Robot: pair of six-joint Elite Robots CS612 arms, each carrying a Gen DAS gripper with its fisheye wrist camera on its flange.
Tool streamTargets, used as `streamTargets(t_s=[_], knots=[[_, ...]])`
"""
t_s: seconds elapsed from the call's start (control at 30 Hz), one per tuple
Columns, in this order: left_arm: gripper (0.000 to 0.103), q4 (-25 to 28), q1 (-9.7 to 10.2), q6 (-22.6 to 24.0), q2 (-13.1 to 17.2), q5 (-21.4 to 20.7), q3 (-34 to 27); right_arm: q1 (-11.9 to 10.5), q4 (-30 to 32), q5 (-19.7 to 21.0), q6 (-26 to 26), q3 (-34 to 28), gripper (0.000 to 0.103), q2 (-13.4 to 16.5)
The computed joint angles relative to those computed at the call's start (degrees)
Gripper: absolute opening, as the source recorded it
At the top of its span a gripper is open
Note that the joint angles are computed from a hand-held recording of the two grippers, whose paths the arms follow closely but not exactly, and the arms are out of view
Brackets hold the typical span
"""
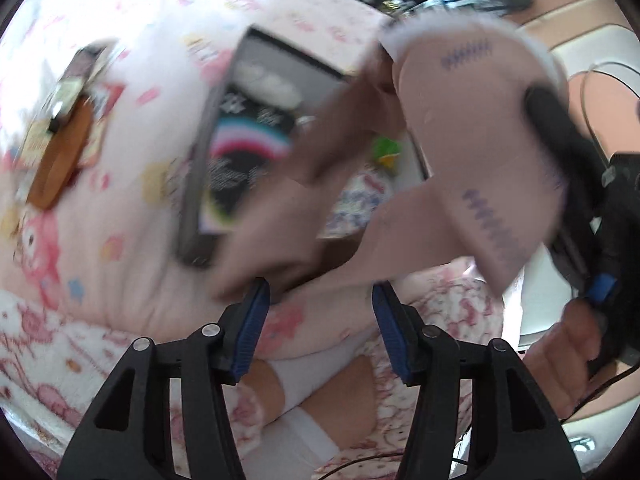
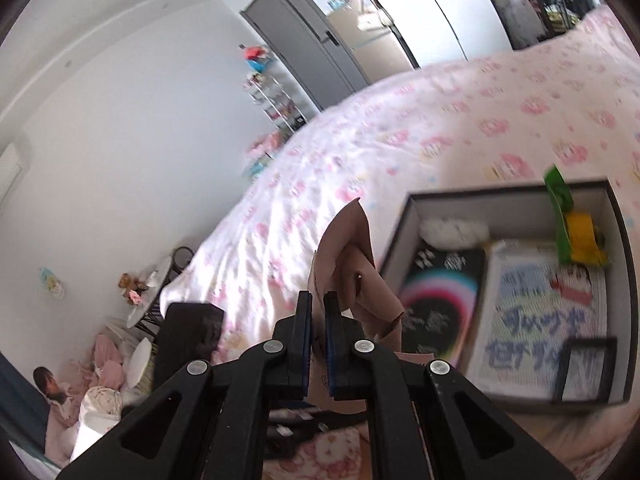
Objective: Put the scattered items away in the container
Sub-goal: 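Lift the beige cloth and carry it over the black box, then lower the beige cloth into the box beside the plush and press it down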
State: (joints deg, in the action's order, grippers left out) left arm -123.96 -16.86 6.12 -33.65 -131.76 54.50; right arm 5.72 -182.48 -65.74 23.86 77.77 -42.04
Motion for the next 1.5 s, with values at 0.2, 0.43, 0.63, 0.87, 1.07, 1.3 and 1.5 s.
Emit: streamTargets(t_s=[0.2, 0.43, 0.63, 0.87, 1.07, 1.3, 1.5], knots=[[0.052, -7.63, -1.32, -6.56, 2.22, 3.77, -4.73, -0.44, -5.29, -2.71, -0.23, -0.08, 0.004, -1.25], [0.035, -1.75, -2.91, -4.77, 7.07, 8.92, -14.08, -2.07, -0.28, -7.42, 3.69, 3.09, 0.004, -1.15], [0.035, 0.98, -2.73, -5.23, 7.92, 10.76, -15.75, -2.26, 7.33, -6.72, 3.87, 2.13, 0.004, 0.4], [0.035, 4.76, -3.11, -4.74, 11.65, 13.72, -23.12, -2.04, 19.32, -4.36, 2.18, -4.35, 0.009, 3.89], [0.035, 11.02, -3.37, -2.79, 14.14, 13.84, -28.08, -1.64, 31.1, -1.28, 1.36, -10.52, 0.03, 7.64], [0.035, 11.51, -3.16, -2.36, 14.22, 13.18, -27.41, -1.77, 27.7, 2.85, 2.12, -11.91, 0.006, 9.83], [0.035, 12.28, -2.9, -1.51, 14.25, 12.74, -27.58, -1.3, 23.54, -2.67, 2.72, -9.43, 0.002, 8.42]])
